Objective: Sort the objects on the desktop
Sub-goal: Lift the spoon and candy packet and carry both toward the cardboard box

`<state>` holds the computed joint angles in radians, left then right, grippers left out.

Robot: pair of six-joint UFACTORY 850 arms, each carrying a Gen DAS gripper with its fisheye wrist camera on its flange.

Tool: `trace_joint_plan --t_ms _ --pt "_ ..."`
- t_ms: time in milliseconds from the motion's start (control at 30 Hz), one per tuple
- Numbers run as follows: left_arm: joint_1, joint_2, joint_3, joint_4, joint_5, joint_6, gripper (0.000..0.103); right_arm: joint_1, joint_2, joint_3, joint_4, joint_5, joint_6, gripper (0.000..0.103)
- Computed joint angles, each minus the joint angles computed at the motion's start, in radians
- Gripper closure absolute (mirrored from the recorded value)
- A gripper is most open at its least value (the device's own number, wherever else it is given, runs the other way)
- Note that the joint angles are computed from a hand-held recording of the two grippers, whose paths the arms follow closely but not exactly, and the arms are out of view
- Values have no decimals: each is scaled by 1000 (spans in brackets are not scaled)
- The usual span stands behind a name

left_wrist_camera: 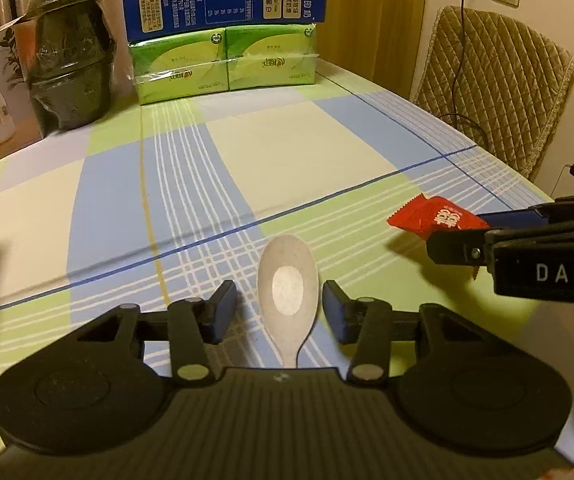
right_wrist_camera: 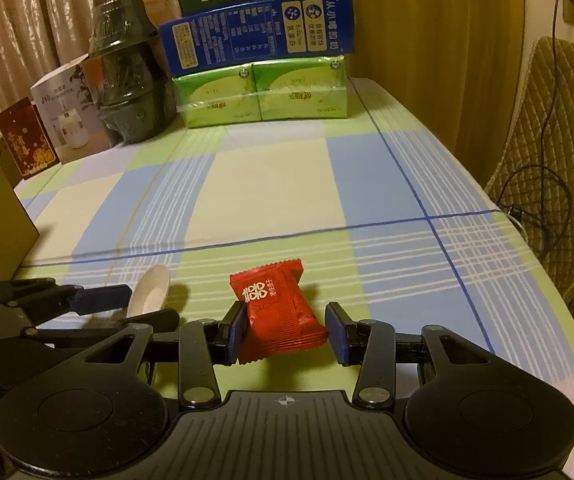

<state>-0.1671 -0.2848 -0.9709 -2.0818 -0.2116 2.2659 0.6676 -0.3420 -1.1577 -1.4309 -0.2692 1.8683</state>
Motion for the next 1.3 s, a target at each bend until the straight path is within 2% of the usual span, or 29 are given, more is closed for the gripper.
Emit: trace_joint_plan --t_ms 133,333,633,800,1067,1200,1300 --pt "-2 3 7 -48 -4 57 64 0 -2 -2 3 0 2 63" --pt "-7 3 8 -39 -12 54 75 0 -1 0 -4 -4 13 63" --pt "-11 15 0 78 33 -120 76 6 3 4 -77 -22 73 63" --pt "-5 58 25 79 25 -148 76 10 16 15 -99 -20 88 63" --pt "-3 136 63 128 34 -240 76 33 90 70 -136 -50 105 63" --pt "-14 201 97 97 56 -233 76 56 157 120 -93 -68 79 63" --pt "-21 255 116 254 69 -426 76 79 216 160 -51 -92 58 63"
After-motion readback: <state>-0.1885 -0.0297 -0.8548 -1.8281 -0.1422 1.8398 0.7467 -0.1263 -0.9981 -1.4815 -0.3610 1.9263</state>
